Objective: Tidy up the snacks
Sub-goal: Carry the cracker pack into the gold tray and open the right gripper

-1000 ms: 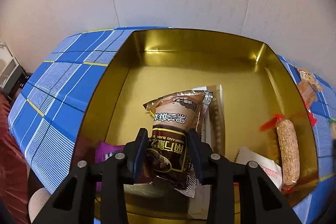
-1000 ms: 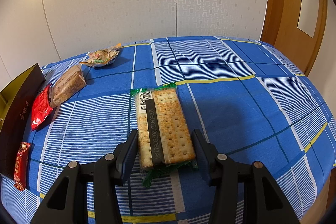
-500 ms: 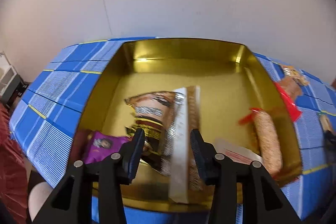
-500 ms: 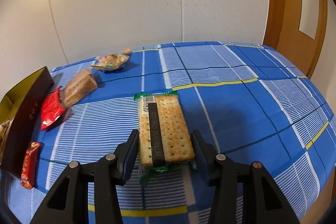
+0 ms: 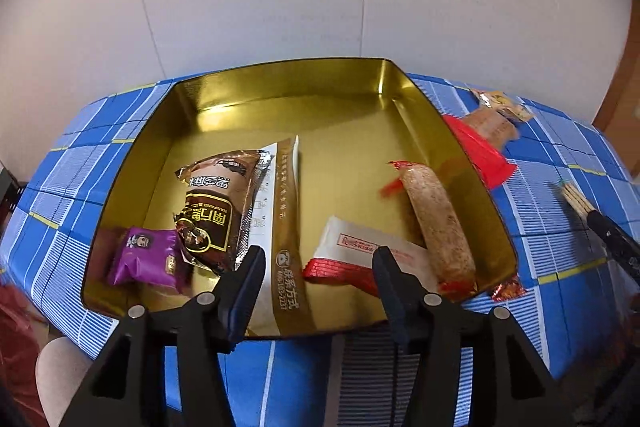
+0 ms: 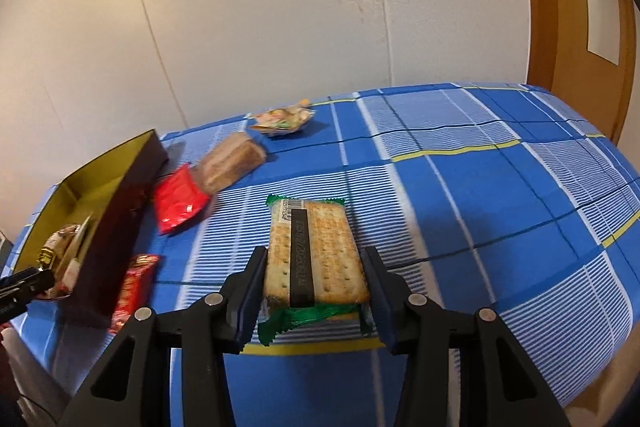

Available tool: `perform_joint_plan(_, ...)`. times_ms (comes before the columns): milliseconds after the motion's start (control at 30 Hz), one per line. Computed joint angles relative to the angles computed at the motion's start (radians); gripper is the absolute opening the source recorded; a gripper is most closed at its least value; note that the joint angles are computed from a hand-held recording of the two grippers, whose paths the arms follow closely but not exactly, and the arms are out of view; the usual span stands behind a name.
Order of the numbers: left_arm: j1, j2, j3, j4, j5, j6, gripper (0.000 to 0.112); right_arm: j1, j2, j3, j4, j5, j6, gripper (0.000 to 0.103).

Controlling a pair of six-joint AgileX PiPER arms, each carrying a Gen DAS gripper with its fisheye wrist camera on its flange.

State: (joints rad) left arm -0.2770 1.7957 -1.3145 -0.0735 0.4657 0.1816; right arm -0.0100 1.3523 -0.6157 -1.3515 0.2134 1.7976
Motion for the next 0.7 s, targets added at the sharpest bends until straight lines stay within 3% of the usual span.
perform_joint_plan(333, 0.005, -0.033, 0.038, -0.058, -0.024, 0.079, 0.059, 0.183, 0.002, -0.106, 0.215, 0.075, -0.192, 0.048)
perform_joint_plan(700, 0.053, -0.032, 0.038, -0.095, -0.019, 0.1, 0.06, 0.334, 0.168, -0.382, 0.597, 0.104, -0.65, 0.048)
